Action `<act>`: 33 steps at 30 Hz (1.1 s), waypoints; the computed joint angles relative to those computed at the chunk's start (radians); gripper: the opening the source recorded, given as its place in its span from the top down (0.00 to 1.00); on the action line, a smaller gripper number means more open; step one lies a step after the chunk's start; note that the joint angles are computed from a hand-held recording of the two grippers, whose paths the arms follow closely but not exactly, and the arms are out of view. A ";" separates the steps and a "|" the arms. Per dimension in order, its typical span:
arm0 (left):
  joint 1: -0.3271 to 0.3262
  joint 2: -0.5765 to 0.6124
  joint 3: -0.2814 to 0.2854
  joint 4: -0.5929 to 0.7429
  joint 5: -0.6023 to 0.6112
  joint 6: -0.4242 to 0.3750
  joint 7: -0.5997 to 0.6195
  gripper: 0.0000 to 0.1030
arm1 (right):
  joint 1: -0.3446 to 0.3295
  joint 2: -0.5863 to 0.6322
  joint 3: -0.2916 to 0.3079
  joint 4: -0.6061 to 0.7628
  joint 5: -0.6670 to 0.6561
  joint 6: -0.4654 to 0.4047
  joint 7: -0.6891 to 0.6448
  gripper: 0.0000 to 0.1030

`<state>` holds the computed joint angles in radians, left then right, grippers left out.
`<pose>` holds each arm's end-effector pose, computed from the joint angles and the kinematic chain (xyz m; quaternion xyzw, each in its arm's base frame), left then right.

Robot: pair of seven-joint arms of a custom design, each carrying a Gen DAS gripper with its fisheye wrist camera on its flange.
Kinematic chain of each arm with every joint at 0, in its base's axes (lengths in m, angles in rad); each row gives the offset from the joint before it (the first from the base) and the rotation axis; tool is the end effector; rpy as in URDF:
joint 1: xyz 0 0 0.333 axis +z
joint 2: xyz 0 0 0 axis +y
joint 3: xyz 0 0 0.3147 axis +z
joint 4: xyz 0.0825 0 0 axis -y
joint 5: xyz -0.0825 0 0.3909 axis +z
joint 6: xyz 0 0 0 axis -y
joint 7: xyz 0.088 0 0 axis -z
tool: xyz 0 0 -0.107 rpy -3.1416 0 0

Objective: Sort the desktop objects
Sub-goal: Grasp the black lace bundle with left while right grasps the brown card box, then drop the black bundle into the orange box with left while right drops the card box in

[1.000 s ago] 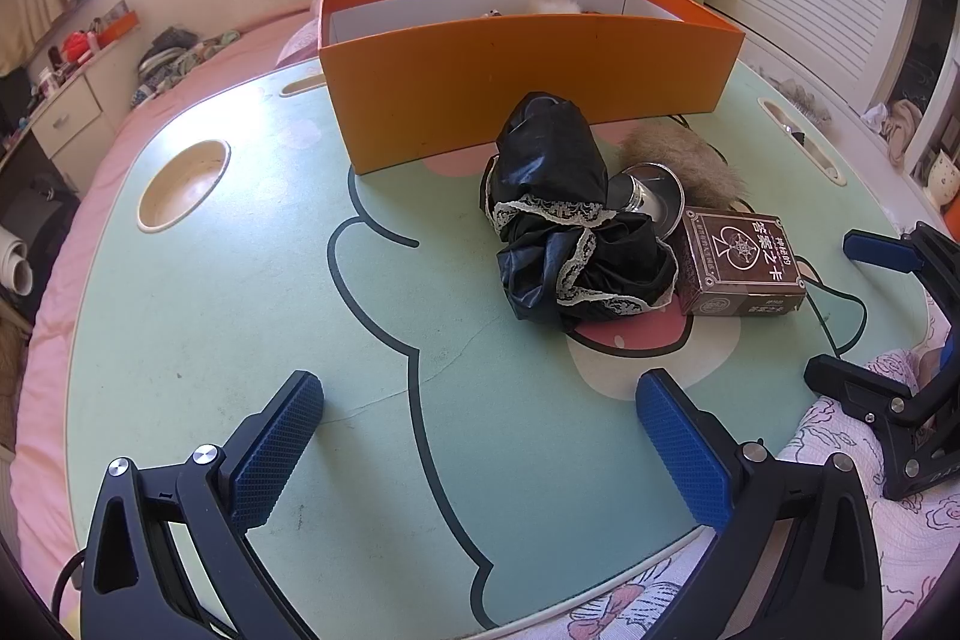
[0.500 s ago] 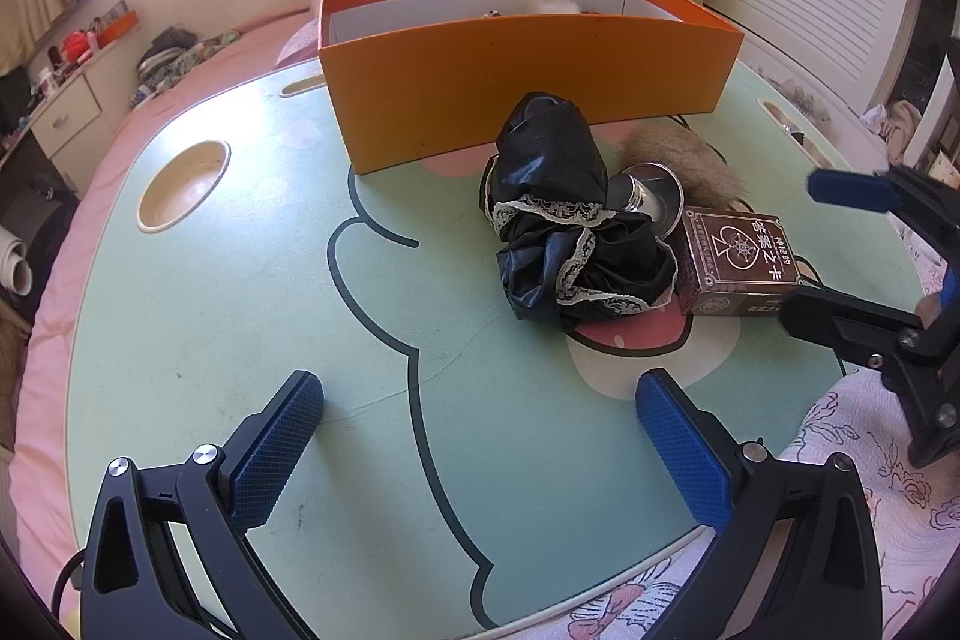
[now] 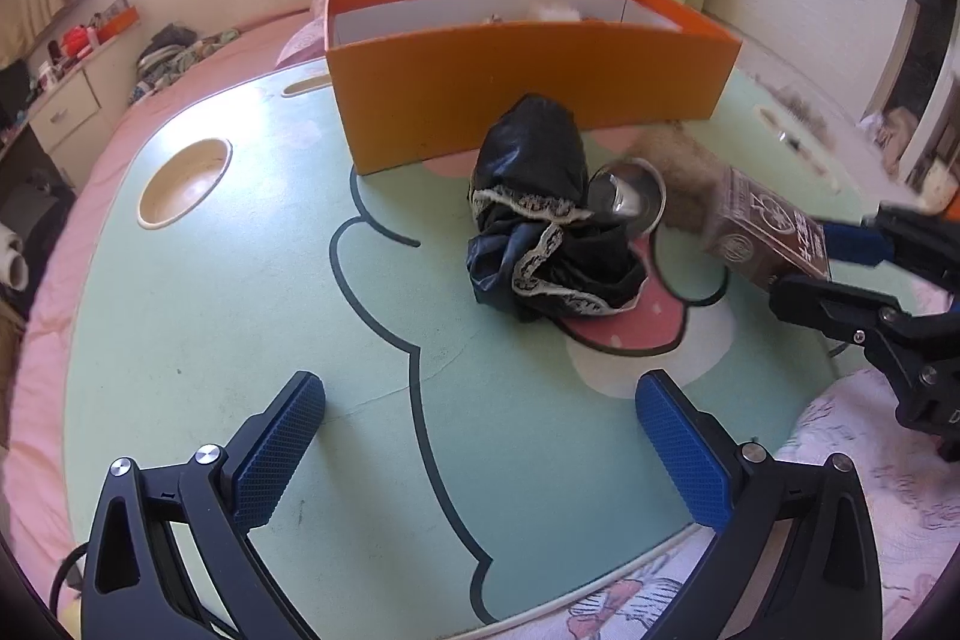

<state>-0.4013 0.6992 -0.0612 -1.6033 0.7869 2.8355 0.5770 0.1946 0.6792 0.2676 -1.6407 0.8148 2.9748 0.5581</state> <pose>0.6424 -0.3525 0.2644 -0.6242 0.7153 -0.2372 0.2060 0.6833 0.2474 0.2782 -0.8169 0.4350 -0.1204 0.3591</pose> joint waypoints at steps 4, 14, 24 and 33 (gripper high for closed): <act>-0.029 -0.023 0.064 -0.011 0.056 0.095 -0.111 0.01 | -0.045 -0.013 0.054 -0.036 0.070 0.046 -0.047 0.57; 0.098 0.183 -0.142 0.336 -0.220 -0.054 0.254 0.37 | -0.036 -0.017 0.048 -0.055 0.080 0.062 -0.039 0.57; 0.081 0.156 -0.085 0.244 -0.307 0.066 0.244 0.73 | -0.062 -0.020 0.067 -0.059 0.116 0.066 -0.060 0.57; 0.105 0.133 -0.119 0.324 -0.284 0.082 0.277 0.74 | -0.045 0.008 0.014 0.122 0.119 -0.073 0.044 0.57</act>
